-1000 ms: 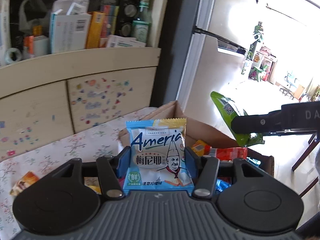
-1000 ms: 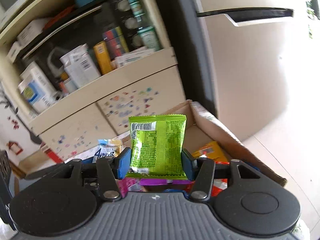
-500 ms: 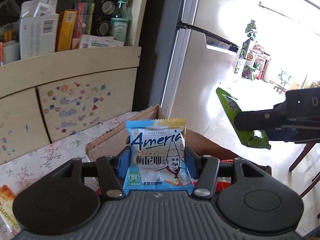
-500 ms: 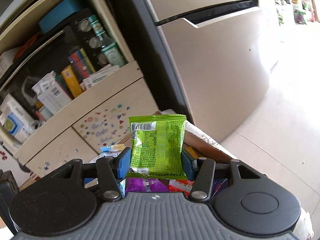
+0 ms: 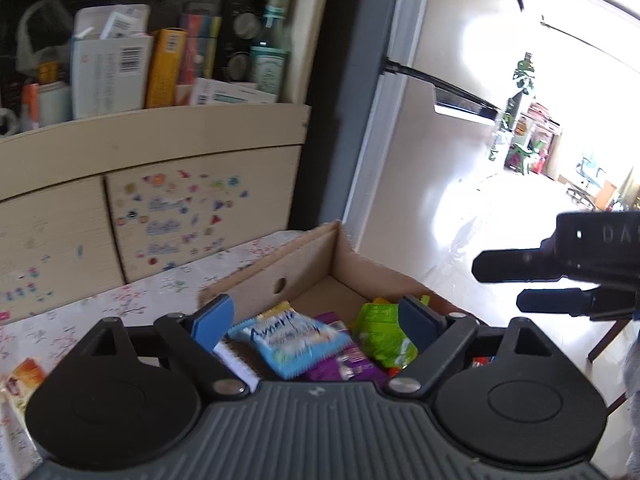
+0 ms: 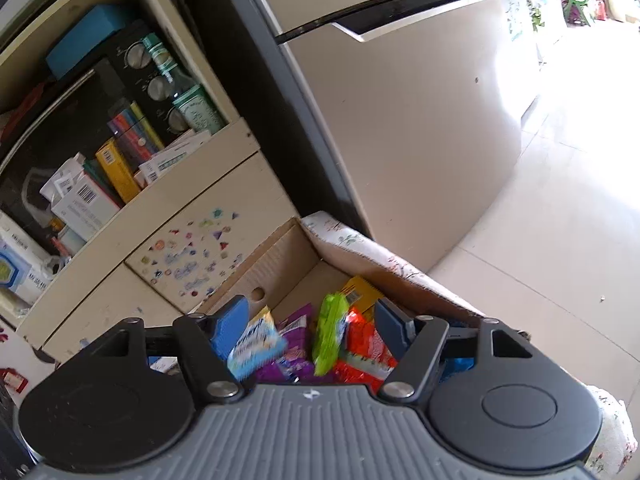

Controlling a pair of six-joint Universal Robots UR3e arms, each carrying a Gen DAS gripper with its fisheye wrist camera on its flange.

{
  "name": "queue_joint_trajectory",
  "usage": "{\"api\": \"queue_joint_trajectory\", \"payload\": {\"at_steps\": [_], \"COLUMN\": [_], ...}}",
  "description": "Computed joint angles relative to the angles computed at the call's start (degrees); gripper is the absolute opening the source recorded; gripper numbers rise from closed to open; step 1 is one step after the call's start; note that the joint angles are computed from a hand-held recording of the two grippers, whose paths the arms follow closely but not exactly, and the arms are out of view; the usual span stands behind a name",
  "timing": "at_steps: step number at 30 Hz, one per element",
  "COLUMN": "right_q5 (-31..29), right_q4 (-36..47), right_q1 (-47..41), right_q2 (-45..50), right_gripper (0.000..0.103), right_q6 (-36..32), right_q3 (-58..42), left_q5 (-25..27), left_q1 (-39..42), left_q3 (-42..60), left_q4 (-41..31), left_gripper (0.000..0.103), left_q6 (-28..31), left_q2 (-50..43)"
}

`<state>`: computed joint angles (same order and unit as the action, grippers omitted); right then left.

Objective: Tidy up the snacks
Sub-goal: 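Carry the Ameria and green packets into the cardboard box and open both grippers, then lower the left gripper onto the croissant bag while the right lowers onto the yellow packet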

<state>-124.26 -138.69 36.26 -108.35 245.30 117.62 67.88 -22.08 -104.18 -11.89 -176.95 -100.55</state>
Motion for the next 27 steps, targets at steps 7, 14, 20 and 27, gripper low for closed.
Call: {"api": "queue_joint_trajectory", "payload": {"at_steps": [7,14,20,27], "right_q5": [2.33,2.85,5.56,8.72], "right_q4": [-4.87,-9.35,-12.83,-15.49], "right_q1": [0.58,2.86,3.46,3.96], "right_q2": [3.29,9.05,12.09,16.56], "right_gripper": [0.078,0.078,0.078,0.078], "right_q6": [-5.36,-11.35,-16.13,-22.02], "right_q3": [-0.93,-4.14,-5.56,-8.17], "left_q5": [2.42,3.19,3.15,3.39], "left_q1": [4.46,9.33,14.30,20.32], "left_q3": [-1.38,-2.46,-3.61,-3.51], "left_q4": [-5.45,-9.94,-13.82,-18.07], "left_gripper": [0.091,0.092,0.093,0.093], "left_q6": [1.53,2.59,3.53,2.33], "left_q2": [5.25,9.68,13.12,13.60]}}
